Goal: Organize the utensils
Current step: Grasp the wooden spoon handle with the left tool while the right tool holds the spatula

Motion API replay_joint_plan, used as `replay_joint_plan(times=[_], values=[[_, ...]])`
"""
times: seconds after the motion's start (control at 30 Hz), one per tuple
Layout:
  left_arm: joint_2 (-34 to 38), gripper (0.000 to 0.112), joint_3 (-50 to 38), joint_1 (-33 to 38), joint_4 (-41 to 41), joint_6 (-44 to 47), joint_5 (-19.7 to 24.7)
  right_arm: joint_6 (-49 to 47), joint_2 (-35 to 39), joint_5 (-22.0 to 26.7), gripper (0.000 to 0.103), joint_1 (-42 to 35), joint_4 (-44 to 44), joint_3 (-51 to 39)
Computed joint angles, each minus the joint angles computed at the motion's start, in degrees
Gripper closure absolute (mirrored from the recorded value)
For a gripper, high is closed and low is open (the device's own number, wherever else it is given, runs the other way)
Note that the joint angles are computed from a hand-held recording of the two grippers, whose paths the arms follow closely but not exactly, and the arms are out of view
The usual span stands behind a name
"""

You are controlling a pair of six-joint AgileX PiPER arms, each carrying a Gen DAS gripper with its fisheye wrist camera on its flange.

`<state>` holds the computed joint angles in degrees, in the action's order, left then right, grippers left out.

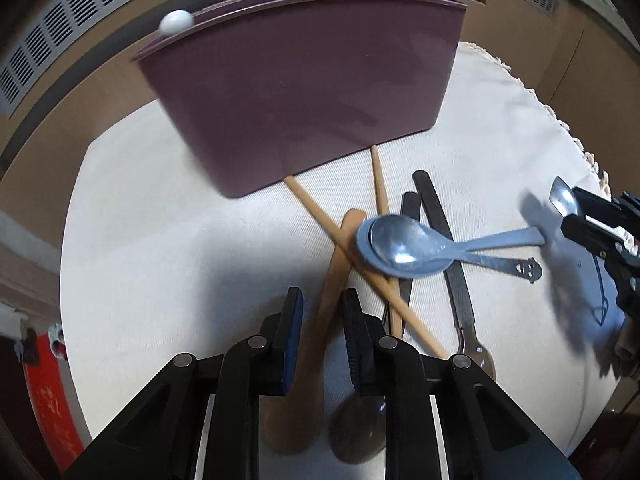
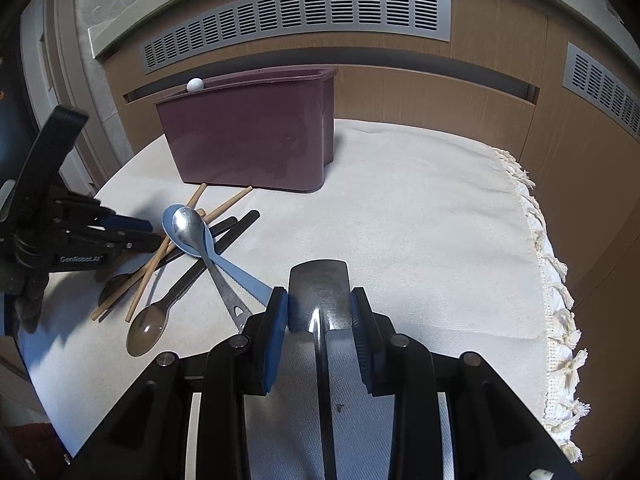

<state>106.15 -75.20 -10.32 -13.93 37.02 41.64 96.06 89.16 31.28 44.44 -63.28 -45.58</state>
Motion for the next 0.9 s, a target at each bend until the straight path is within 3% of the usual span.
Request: replay_joint_plan(times=[0.1, 0.17, 0.27, 0.47, 0.57, 0.73, 0.9], values=[[2.82, 0.093, -5.02, 0.84, -2.21, -0.21, 4.99, -0.43, 0.35, -0.01, 0.075, 0.07, 0.27, -0.49], [3.57, 0.094, -5.69, 3.03, -6.95, 2.17, 5.89, 0.16, 0.22, -0.08, 0.075, 0.34, -0.37, -0.56], [1.5, 0.101, -0.74, 5.95, -14.46, 6.67, 2.89, 1.51, -0.18, 0.1, 0.075, 1.03, -1.61, -0.52], [-6.47, 0.102, 11.12, 12.86, -30.03, 18.46, 2.74, 2.44, -1.98, 0.99, 0.075, 2.5, -2.48, -0.05], [-11.23, 0.102, 15.29, 17.35, -36.83, 24.84, 5.77, 3.84, -3.37, 0.21, 0.075, 2.45, -3.6, 0.62], [-14.6, 0.102, 18.38, 17.15, -38.4, 25.93, 4.09, 7.07, -3.97, -0.85, 0.074, 2.71, -5.1, 1.2], [-15.91, 0.102, 18.38, 18.91, -39.82, 26.63, 6.38, 6.86, -3.75, 0.15, 0.074, 4.05, -4.45, 0.97]])
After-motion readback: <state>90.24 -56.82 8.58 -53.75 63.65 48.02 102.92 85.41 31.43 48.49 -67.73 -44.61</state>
